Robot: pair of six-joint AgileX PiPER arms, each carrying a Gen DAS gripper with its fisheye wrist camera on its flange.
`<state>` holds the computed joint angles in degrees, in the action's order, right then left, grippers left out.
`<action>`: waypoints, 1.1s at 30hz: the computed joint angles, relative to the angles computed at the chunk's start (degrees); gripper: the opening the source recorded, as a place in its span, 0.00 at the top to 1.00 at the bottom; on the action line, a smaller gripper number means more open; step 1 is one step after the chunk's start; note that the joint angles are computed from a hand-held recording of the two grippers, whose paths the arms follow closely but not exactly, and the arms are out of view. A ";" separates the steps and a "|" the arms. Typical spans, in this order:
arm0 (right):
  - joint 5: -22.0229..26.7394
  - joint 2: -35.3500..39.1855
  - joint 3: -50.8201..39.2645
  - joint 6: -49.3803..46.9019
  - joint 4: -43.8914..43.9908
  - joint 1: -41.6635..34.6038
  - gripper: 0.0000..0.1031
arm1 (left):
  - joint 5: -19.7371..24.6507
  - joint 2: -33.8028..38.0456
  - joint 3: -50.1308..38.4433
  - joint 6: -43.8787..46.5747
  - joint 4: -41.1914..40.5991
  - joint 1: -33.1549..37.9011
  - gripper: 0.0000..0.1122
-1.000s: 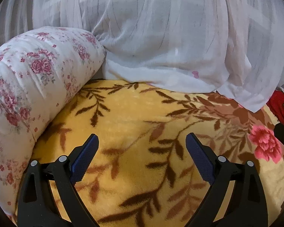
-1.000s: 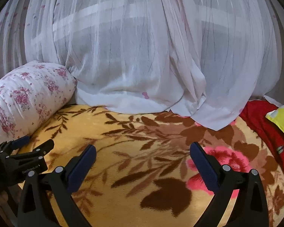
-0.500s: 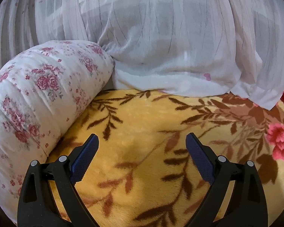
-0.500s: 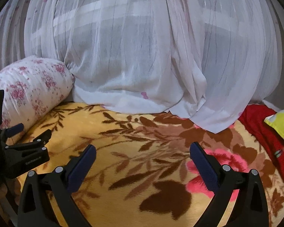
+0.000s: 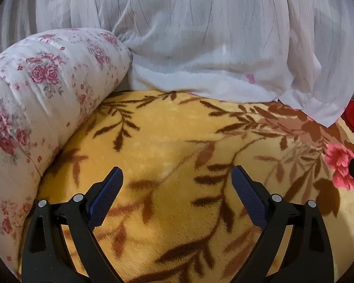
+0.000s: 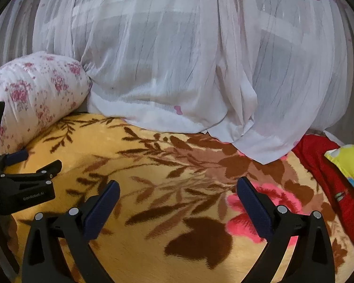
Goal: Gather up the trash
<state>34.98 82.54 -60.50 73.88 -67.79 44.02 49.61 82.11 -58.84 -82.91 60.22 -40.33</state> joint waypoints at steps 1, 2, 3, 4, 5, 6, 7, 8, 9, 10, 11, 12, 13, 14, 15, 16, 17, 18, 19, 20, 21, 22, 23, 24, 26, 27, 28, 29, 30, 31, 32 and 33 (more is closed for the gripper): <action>0.38 0.06 0.09 0.23 -0.50 0.23 0.05 | 0.01 -0.03 0.26 -0.27 0.27 -0.15 0.19; 0.64 0.05 0.18 0.44 -0.91 0.40 0.05 | -0.08 -0.06 0.41 -0.40 0.41 -0.16 0.19; 0.89 0.01 0.29 0.74 -1.39 0.57 0.05 | -0.09 -0.04 0.37 -0.41 0.37 -0.16 0.19; 0.94 0.00 0.31 0.79 -1.55 0.55 0.05 | 0.07 0.03 0.39 -0.57 0.49 -0.27 0.19; 0.97 -0.02 0.36 0.79 -1.62 0.55 0.05 | 0.50 0.22 0.37 -0.81 0.64 -0.45 0.19; 0.93 0.00 0.35 0.67 -1.37 0.53 0.05 | 0.70 0.30 0.30 -0.75 0.53 -0.49 0.19; 0.96 0.01 0.27 0.64 -1.24 0.58 0.05 | 0.50 0.37 0.40 -0.74 0.54 -0.37 0.19; 0.87 -0.04 0.33 0.50 -1.12 0.48 0.05 | 0.38 0.35 0.52 -0.70 0.50 -0.28 0.19; 0.85 -0.09 0.37 0.33 -0.98 0.45 0.05 | 0.28 0.32 0.66 -0.73 0.43 -0.22 0.19; 0.78 -0.12 0.34 0.05 -0.79 0.36 0.05 | 0.07 0.25 0.76 -0.60 0.39 -0.07 0.19; 0.83 -0.17 0.37 -0.10 -0.71 0.40 0.05 | 0.11 0.20 0.83 -0.71 0.47 -0.10 0.19; 0.63 -0.12 0.34 -0.36 -0.61 0.18 0.05 | -0.01 0.16 0.82 -0.56 0.46 -0.03 0.19; 0.65 -0.15 0.37 -0.45 -0.61 0.19 0.05 | -0.04 0.13 0.91 -0.62 0.65 -0.11 0.19; 0.64 -0.09 0.31 -0.40 -0.61 0.21 0.05 | 0.02 0.12 0.92 -0.60 0.71 -0.09 0.19; 0.56 -0.11 0.34 -0.51 -0.57 0.18 0.05 | 0.03 0.09 1.05 -0.85 1.02 -0.14 0.19; 0.50 -0.02 0.29 -0.63 -0.54 0.16 0.05 | -0.07 0.03 1.20 -0.97 1.24 -0.12 0.19; 0.43 0.03 0.32 -0.66 -0.59 0.13 0.05 | -0.08 -0.07 1.31 -0.98 1.30 -0.12 0.19; 0.39 0.08 0.37 -0.71 -0.62 0.10 0.05 | -0.09 -0.10 1.34 -1.02 1.29 -0.11 0.19; 0.36 0.11 0.40 -0.77 -0.60 0.10 0.05 | -0.13 -0.12 1.36 -1.05 1.27 -0.09 0.19; 0.45 0.18 0.38 -0.76 -0.60 0.21 0.05 | 0.11 -0.05 1.22 -1.15 1.27 -0.29 0.19; 0.37 0.19 0.45 -0.84 -0.61 0.20 0.05 | 0.11 -0.05 1.22 -1.15 1.27 -0.29 0.19; 0.32 0.23 0.46 -1.00 -0.57 0.15 0.05 | 0.14 -0.07 1.28 -1.25 1.36 -0.29 0.19; 0.34 0.29 0.45 -1.09 -0.59 0.15 0.05 | 0.13 -0.07 1.25 -1.24 1.36 -0.24 0.19; 0.59 0.42 0.29 -1.03 -0.64 0.37 0.05 | 0.05 -0.06 1.30 -1.30 1.39 -0.15 0.19; 0.65 0.40 0.36 -0.82 -0.81 0.47 0.05 | -0.13 -0.24 1.40 -1.25 1.39 0.01 0.19; 0.57 0.40 0.42 -0.79 -0.89 0.38 0.05 | -0.20 -0.31 1.44 -1.17 1.42 0.04 0.19; 0.68 0.41 0.38 -0.77 -0.81 0.47 0.05 | -0.17 -0.45 1.50 -1.20 1.51 0.05 0.19; 0.62 0.42 0.40 -0.78 -0.77 0.42 0.05 | -0.10 -0.52 1.55 -1.34 1.70 0.06 0.19; 0.60 0.42 0.37 -0.96 -0.62 0.44 0.05 | -0.05 -0.58 1.65 -1.79 2.14 0.04 0.19; 0.78 0.44 0.31 -1.03 -0.59 0.55 0.05 | -0.07 -0.83 1.83 -2.03 2.40 0.03 0.19; 0.85 0.52 0.29 -1.19 -0.57 0.55 0.05 | -0.23 -1.17 2.10 -2.49 2.89 0.02 0.19; 1.05 0.61 0.31 -1.22 -0.58 0.69 0.05 | -0.25 -1.41 2.32 -2.81 3.20 -0.06 0.19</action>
